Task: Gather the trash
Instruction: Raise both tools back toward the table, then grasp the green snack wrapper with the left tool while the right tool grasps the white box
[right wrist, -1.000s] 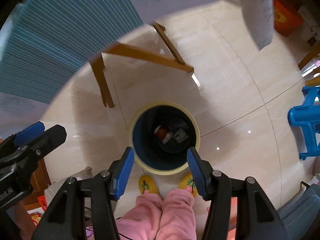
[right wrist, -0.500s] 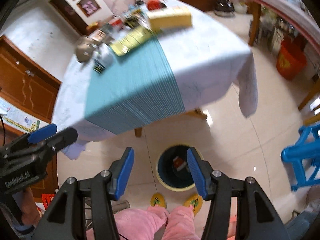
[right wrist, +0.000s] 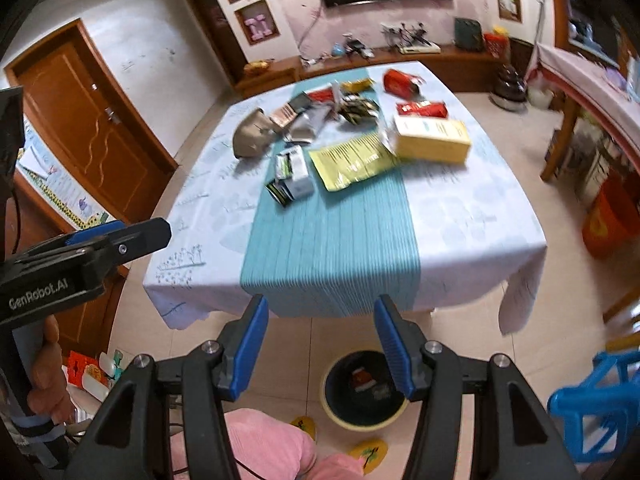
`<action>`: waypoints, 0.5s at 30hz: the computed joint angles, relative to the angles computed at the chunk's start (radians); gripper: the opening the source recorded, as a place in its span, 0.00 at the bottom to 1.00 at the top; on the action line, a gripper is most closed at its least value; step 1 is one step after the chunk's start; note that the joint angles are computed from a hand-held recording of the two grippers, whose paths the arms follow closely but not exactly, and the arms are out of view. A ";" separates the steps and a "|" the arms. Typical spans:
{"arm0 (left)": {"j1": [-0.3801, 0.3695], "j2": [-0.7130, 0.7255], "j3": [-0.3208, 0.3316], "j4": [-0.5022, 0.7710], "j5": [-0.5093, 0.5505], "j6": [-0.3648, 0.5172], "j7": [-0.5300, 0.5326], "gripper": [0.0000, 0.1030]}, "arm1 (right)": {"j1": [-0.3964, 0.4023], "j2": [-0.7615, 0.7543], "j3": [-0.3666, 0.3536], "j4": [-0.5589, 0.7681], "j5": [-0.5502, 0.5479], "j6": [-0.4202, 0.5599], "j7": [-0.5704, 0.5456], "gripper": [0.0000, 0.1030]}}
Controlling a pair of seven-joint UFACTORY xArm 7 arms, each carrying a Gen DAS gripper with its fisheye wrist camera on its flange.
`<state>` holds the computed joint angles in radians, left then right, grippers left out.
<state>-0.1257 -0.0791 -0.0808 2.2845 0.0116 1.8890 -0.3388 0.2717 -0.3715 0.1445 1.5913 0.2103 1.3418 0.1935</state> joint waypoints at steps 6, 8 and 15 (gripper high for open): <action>0.053 0.065 0.059 0.002 -0.104 -0.031 0.005 0.73 | 0.001 0.090 0.016 0.084 -0.021 -0.015 0.018 0.54; 0.078 0.111 0.074 0.022 -0.151 -0.035 0.021 0.73 | 0.001 0.123 0.021 0.112 -0.036 -0.014 0.033 0.54; 0.189 0.371 0.069 0.215 -0.293 0.019 0.052 0.73 | 0.006 0.283 0.040 0.260 -0.141 0.024 0.160 0.53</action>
